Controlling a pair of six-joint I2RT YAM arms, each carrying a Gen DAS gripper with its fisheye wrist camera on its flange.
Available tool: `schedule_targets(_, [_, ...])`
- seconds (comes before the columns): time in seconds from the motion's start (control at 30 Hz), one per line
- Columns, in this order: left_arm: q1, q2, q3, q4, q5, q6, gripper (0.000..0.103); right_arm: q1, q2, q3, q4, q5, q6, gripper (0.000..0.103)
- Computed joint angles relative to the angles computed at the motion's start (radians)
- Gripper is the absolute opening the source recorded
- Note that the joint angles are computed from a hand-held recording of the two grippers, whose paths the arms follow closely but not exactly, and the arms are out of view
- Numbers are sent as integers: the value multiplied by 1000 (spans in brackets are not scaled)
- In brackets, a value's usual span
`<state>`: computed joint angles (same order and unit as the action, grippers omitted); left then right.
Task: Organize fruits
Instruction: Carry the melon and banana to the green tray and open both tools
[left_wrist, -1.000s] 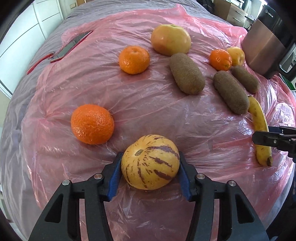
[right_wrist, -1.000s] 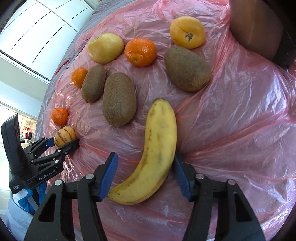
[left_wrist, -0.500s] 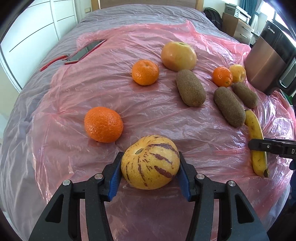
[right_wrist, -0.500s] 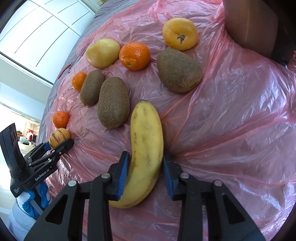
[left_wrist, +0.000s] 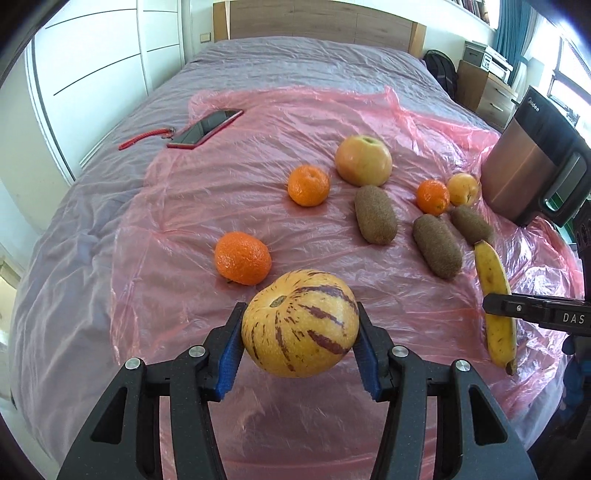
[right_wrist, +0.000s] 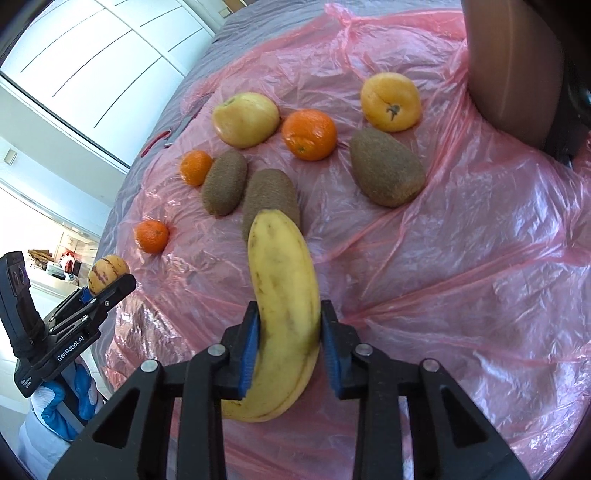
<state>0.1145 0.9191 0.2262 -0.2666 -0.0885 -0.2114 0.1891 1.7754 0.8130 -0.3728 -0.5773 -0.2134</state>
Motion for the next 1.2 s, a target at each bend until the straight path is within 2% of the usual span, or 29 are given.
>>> schedule_targets(0.27, [-152, -208, 51, -234, -73, -124, 48, -59, -136, -24, -93, -52, -75, 4])
schedule_targets(0.4, [-345, -240, 103, -319, -158, -257, 48, -163, -187, -10, -198, -79, -175, 4])
schedule_targets(0.53, [-561, -177, 164, -321, -229, -406, 48, -315, -199, 43, -325, -98, -313, 4])
schedule_targets(0.7, [-759, 53, 280, -187, -249, -518, 48, -549, -132, 183, -482, -124, -487, 4])
schedule_targets(0.9, [-886, 402, 533, -45, -210, -507, 48, -772, 34, 451, -612, -142, -616, 4])
schedule_targets(1.07, [-915, 719, 855, -10, -119, -431, 48, -868, 238, 796, -663, -163, -594, 4])
schedule_targets(1.2, [-909, 974, 1184, -73, -80, -371, 48, -881, 428, 1107, -682, -159, -528, 4])
